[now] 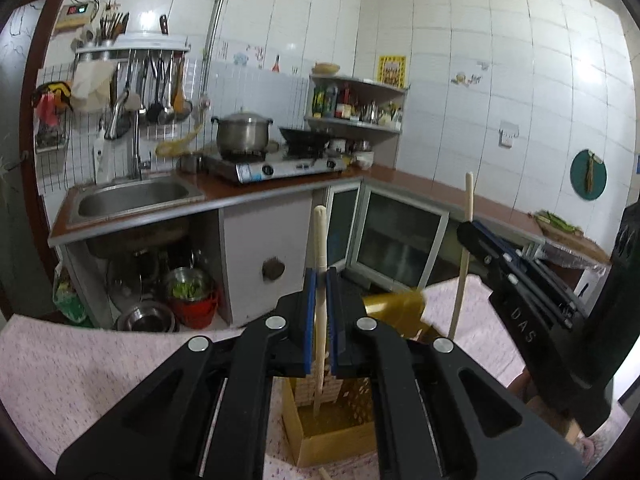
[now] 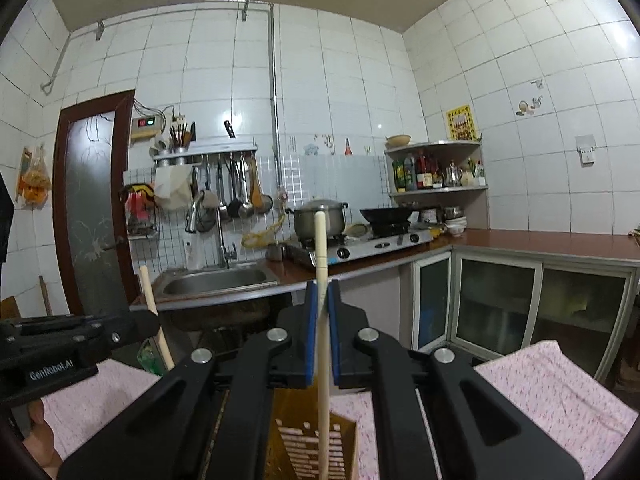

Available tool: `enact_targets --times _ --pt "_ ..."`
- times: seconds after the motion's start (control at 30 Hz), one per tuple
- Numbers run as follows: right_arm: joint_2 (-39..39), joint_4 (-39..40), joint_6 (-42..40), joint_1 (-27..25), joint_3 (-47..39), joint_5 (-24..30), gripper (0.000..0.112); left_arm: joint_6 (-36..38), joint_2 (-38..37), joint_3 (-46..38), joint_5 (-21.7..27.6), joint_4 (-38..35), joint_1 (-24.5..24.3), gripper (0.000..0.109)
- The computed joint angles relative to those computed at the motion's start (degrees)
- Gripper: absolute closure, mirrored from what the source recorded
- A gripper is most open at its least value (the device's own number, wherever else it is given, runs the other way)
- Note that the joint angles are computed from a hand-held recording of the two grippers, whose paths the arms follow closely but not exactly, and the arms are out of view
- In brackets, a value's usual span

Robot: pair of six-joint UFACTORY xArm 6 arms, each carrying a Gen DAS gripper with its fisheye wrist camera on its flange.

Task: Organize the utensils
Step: 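Lower the right tool's chopstick into the yellow holder and open while the left tool does likewise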

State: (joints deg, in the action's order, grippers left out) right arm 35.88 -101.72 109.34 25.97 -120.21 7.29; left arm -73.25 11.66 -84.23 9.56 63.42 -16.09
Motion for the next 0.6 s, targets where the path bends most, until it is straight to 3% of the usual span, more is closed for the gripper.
enact_targets --times 0.17,0.47,0.6 --pt "0.12 -8.39 7.96 0.13 1.65 -0.68 0.106 -4.9 0.38 2.5 -0.8 4.6 0.34 0.105" --pt "-3.12 -18.84 19.79 0.53 6.71 -0.87 0.106 -4.89 -0.58 6.54 -1.79 3.14 0.69 0.105" --pt "-5.6 -15.46 15.48 0.44 10.06 -1.22 0.106 -6.28 -2.9 8.7 -1.13 4.46 0.33 0.102"
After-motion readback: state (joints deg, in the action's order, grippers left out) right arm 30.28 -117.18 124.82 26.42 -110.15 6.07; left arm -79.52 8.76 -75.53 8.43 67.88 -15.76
